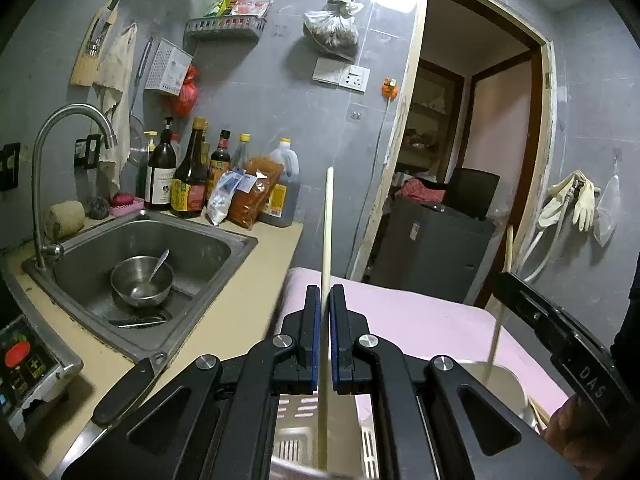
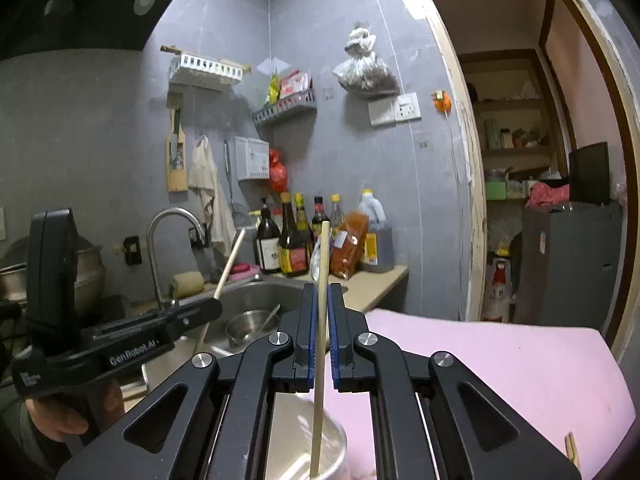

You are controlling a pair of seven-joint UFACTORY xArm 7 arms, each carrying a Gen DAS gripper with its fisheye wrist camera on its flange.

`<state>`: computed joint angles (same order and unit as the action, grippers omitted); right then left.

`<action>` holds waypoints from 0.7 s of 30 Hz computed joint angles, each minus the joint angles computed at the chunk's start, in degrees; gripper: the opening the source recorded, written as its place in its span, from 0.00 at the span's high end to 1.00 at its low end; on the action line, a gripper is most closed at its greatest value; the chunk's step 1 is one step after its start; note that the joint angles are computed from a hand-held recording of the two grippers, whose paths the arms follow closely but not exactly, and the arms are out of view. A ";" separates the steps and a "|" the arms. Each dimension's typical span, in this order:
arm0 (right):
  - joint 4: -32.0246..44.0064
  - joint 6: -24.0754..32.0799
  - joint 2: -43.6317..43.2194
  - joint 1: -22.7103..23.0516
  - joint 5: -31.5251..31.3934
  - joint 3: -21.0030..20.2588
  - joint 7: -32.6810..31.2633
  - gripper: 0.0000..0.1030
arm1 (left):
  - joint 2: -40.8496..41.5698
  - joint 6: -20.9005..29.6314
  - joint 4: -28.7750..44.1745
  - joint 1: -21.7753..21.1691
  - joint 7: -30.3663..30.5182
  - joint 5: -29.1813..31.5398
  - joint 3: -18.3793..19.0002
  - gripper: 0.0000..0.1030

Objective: Organize utensils
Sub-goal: 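Lift the chopsticks and carry both toward the white utensil holder, then open both tools to drop the chopsticks into the white holder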

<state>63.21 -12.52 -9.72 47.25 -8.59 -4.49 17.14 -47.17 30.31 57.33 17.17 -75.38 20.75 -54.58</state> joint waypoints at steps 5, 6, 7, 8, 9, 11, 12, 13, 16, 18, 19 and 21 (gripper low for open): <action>-0.41 1.21 -0.39 1.89 0.97 -1.57 -1.21 0.96 | 1.03 1.92 0.98 -0.02 1.13 0.21 -0.49 0.97; -0.57 1.31 -0.50 2.99 1.30 -2.50 -1.69 0.96 | 1.52 2.36 1.07 -0.24 1.47 0.17 -0.47 0.97; -0.62 1.55 -0.57 3.45 1.73 -2.82 -2.15 0.96 | 2.03 2.51 1.04 -0.54 1.59 0.05 -0.37 0.97; -0.71 1.77 -0.71 4.67 2.24 -3.80 -2.71 0.96 | 2.34 2.60 0.97 -0.83 1.53 0.04 -0.26 0.97; -0.85 1.93 -0.88 5.74 2.83 -4.62 -3.36 0.96 | 2.55 2.68 0.81 -1.21 1.49 0.10 -0.10 0.97; -1.04 2.07 -1.10 5.75 3.98 -4.40 -4.68 0.96 | 3.13 3.16 0.82 -1.96 1.52 0.27 0.17 0.97; -1.09 2.22 -1.21 5.48 4.55 -4.01 -5.24 0.95 | 3.23 3.18 0.69 -2.37 1.34 0.39 0.37 0.97; -1.18 2.39 -1.38 6.31 5.19 -4.63 -5.86 0.95 | 3.22 3.21 0.59 -2.74 1.03 0.50 0.58 0.97; -1.69 2.92 -2.17 5.59 7.41 -3.62 -7.27 0.90 | 2.67 3.28 0.75 -3.50 -0.16 0.79 1.13 0.97; -2.19 2.76 -2.93 1.68 8.50 -0.02 -7.58 0.79 | 2.43 3.78 1.75 -3.63 -0.55 0.96 1.15 0.97; -2.53 2.70 -3.52 0.92 8.90 0.56 -7.71 0.77 | 2.43 3.91 2.41 -3.65 -0.60 0.99 1.07 0.97; -3.16 2.94 -4.80 -3.56 9.47 4.25 -7.30 0.76 | 2.94 3.83 4.09 -3.37 -0.11 1.16 0.69 0.97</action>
<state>60.05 -9.58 -14.52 43.69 0.88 -0.24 9.83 -44.23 34.14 61.42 13.80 -75.49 21.91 -53.90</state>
